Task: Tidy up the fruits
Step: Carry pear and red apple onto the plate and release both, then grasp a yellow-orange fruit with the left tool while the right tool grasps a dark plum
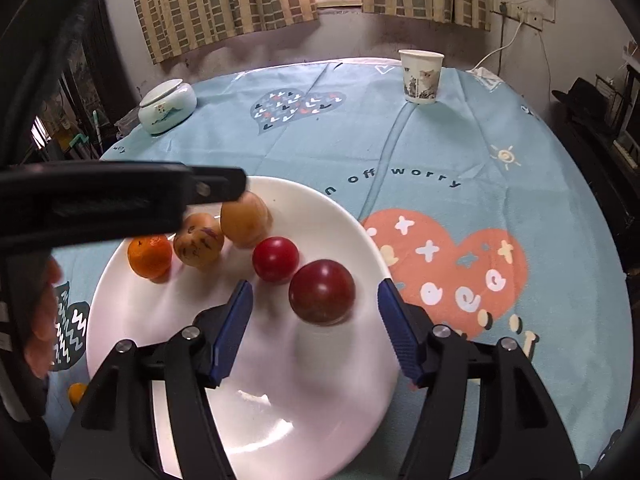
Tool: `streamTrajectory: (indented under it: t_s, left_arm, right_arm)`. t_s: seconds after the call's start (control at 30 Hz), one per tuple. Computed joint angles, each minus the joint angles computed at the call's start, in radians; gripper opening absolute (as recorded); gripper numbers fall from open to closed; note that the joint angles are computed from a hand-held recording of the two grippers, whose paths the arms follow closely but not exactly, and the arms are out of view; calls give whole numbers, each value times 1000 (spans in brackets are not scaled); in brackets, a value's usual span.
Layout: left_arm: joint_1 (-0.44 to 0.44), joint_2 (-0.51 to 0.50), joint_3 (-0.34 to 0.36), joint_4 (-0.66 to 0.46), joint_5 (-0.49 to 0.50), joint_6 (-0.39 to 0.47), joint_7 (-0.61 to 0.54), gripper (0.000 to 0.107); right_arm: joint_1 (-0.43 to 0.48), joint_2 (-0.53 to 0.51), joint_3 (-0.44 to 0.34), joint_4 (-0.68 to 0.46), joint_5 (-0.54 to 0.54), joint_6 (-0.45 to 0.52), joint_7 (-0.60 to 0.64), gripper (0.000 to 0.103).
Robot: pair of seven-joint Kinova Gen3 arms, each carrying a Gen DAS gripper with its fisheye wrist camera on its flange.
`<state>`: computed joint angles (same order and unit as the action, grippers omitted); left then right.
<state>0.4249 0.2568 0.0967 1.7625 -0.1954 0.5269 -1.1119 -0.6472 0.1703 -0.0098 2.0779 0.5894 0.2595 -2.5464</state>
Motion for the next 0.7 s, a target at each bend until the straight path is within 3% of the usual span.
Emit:
streamTrajectory:
  t_s: [0.1,0.2,0.23,0.27,0.4,0.53,0.6,0.63,0.7]
  left_arm:
    - [-40,-117,32,91,-1,-36,9,75]
    - [-37,-256,54,212,-90,-63,104,79]
    - [-25,-302,46,252,-122,-69,145,89]
    - [-20,-348,57,295,-161,-60,186,92]
    - [-130,-534,213,479,-234,-103,348,93]
    - [-247,-688,388,605,-212,-103,455,94]
    - [-244,-748,423,646,-153,-95,452,94]
    - [-235,-768,427,661,-130,-95,446,94]
    - [-205,-804,432,682,-85,-89,426,95]
  right_arm:
    - [3,-43,-18,18,-5,16,-9,65]
    - [21,-106,-78,49,-18,67,-20,65]
    - [42,-134,-119,69,-23,81,-36,66]
    - [68,-167,-165,97,-32,82,-51,68]
    - [135,-271,-351,192,3,97,-197,73]
    - [182,-390,-536,255,1,148,-360,75]
    - [195,-444,-629,269,-6,197,-441,83]
    - [204,-462,-675,269,0,224,-482,92]
    - [192,-488,-737,268,25,282,-563,96]
